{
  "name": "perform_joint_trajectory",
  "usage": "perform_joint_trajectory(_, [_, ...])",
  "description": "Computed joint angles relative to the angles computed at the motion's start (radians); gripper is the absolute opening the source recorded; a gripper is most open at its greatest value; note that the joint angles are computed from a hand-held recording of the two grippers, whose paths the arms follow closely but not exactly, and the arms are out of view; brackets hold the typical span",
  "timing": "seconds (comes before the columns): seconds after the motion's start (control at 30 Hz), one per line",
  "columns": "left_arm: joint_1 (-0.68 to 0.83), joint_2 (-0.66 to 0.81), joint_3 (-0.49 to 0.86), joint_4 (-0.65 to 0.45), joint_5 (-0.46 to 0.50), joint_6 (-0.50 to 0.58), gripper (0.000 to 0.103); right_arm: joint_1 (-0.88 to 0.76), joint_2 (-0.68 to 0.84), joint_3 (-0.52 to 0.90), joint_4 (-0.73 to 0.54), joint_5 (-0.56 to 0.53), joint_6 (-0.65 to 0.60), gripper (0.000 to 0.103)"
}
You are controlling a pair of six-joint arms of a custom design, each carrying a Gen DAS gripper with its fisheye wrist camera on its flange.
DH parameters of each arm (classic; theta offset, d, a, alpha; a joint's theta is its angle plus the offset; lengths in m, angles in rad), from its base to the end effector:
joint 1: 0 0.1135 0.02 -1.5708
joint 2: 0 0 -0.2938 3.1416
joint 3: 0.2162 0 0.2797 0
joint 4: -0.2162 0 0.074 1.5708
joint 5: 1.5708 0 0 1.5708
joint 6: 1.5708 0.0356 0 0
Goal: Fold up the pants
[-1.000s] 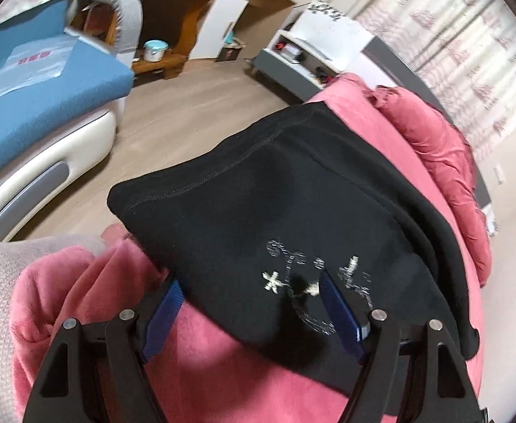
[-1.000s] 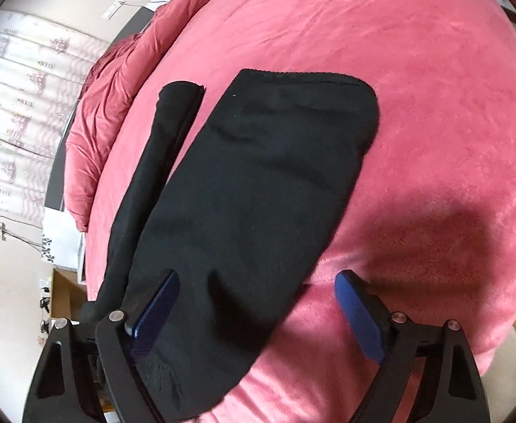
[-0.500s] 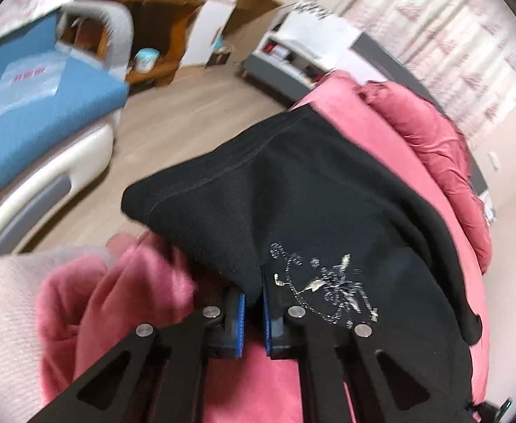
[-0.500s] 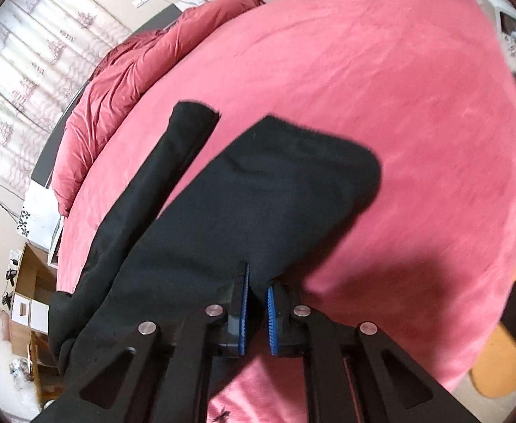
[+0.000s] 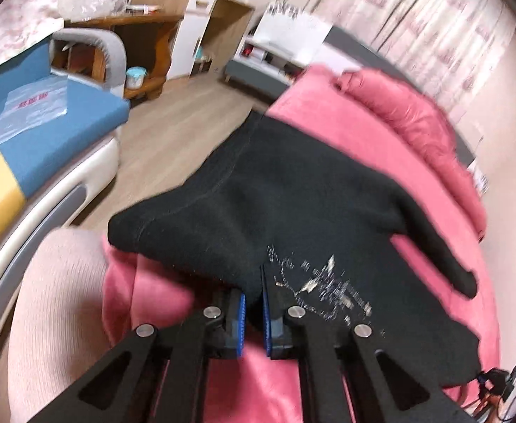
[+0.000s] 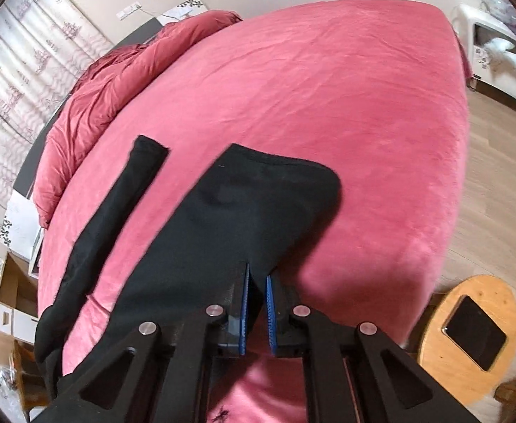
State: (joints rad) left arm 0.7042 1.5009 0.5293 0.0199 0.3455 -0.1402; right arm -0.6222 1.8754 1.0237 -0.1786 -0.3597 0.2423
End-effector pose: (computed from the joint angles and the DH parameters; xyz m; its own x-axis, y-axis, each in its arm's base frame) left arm 0.2101 0.1627 0.1273 -0.5504 -0.6401 -0.5361 -0.5416 0.7624 -0.3542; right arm 0.3229 -0.2162 0.1357 -0.5808 0.6930 -0.4271 0.5539 0.7209 0.4165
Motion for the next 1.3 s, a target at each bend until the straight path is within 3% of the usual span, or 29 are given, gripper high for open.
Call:
perform_joint_trajectory(0.1, [-0.009,0.056,0.022,-0.063,-0.054,-0.027,0.015,0.014,0.042,0.031,-0.044,0.010,-0.027,0.014])
perform_joint_trajectory(0.2, [0.045,0.041,0.028,-0.100,-0.009,-0.046,0.018,0.017,0.005,0.008,-0.016,0.053,-0.054,0.042])
perform_joint_trajectory(0.37, [0.077,-0.151,-0.016,-0.110,-0.107,-0.020,0.023,0.020,-0.116,-0.037,0.093,0.162,-0.035,0.046])
perform_joint_trajectory(0.53, [0.019,-0.129,0.037,-0.071,-0.173,0.070,0.025,0.060,-0.068,0.073,0.074,0.069,0.009,0.049])
perform_joint_trajectory(0.7, [-0.123,0.076,0.191,-0.043,-0.125,0.036,0.030,0.142,0.140,0.321,-0.038,-0.043,0.110,0.049])
perform_joint_trajectory(0.87, [-0.312,0.273,0.365,-0.008,-0.161,0.076,0.030,0.195,0.361,0.570,-0.104,-0.142,0.228,0.049])
perform_joint_trajectory(1.1, [-0.444,0.496,0.621,-0.034,-0.156,0.109,0.031,0.257,0.628,0.947,-0.196,-0.135,0.320,0.049])
perform_joint_trajectory(1.27, [-0.487,0.629,0.762,-0.045,-0.116,0.114,0.040,0.271,0.777,1.196,-0.286,-0.135,0.358,0.048])
perform_joint_trajectory(1.3, [-0.498,0.662,0.796,-0.060,-0.107,0.133,0.043,0.279,0.805,1.238,-0.303,-0.127,0.370,0.044])
